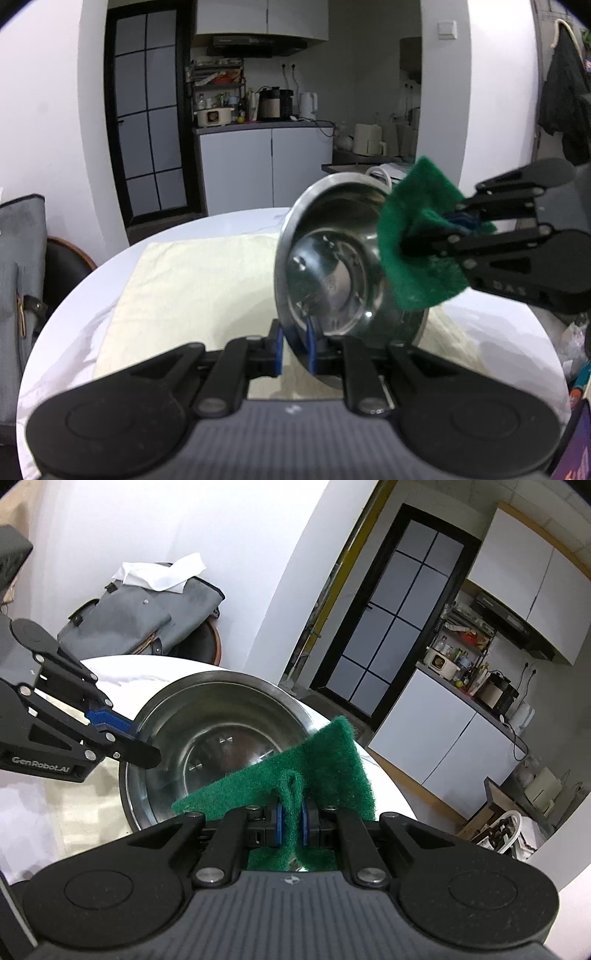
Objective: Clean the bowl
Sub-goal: 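Lower the bowl with the left gripper while right withdraws the pad from it, then hold the steel bowl rim low over the cloth with the left gripper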
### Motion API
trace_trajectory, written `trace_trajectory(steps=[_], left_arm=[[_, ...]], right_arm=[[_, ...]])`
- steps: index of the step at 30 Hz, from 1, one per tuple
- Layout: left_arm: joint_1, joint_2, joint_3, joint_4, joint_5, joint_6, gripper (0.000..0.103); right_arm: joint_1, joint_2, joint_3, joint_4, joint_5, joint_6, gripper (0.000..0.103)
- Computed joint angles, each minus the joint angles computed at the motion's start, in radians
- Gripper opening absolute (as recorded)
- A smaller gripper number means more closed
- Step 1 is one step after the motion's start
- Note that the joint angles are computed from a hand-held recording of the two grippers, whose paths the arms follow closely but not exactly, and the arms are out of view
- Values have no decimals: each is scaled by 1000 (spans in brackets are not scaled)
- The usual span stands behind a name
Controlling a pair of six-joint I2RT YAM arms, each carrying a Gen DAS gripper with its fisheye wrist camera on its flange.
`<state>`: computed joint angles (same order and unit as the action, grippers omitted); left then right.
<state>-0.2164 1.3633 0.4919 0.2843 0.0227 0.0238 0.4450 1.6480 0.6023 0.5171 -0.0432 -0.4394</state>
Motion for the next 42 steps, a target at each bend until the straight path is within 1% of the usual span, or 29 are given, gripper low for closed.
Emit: trace_trajectory(steps=[5, 7, 14, 18, 20, 22, 25, 27, 33, 36, 39, 42], left_arm=[[-16, 29, 11, 14, -47, -19, 21], [-15, 35, 12, 20, -53, -28, 26], [-6, 76, 35, 37, -70, -45, 29], [-19, 86, 44, 35, -98, -53, 30], [-23, 85, 39, 42, -110, -50, 35], [-25, 84, 37, 47, -122, -48, 42], [-25, 82, 34, 55, -131, -48, 48], [-24, 89, 34, 65, -137, -46, 50], [-20, 88, 25, 97, -147, -45, 51], [-25, 74, 23, 111, -176, -48, 67], [-46, 63, 41, 104, -206, -64, 67], [-54, 28, 34, 99, -190, -60, 67]], right_arm=[[-9, -7, -26, 13, -36, 28, 10], [-10, -3, -38, 27, -46, 44, 10], [-31, 13, -67, 80, -88, 87, 11], [-57, 43, -58, 99, -170, 144, 11], [-64, 57, -48, 90, -189, 157, 10], [-65, 68, -45, 92, -182, 153, 11], [-74, 78, -42, 100, -189, 171, 11], [-78, 84, -40, 106, -197, 195, 10], [-81, 99, -36, 119, -194, 223, 11], [-83, 98, -40, 136, -181, 235, 11], [-97, 94, -49, 156, -185, 247, 11], [-110, 86, -59, 177, -189, 261, 10]])
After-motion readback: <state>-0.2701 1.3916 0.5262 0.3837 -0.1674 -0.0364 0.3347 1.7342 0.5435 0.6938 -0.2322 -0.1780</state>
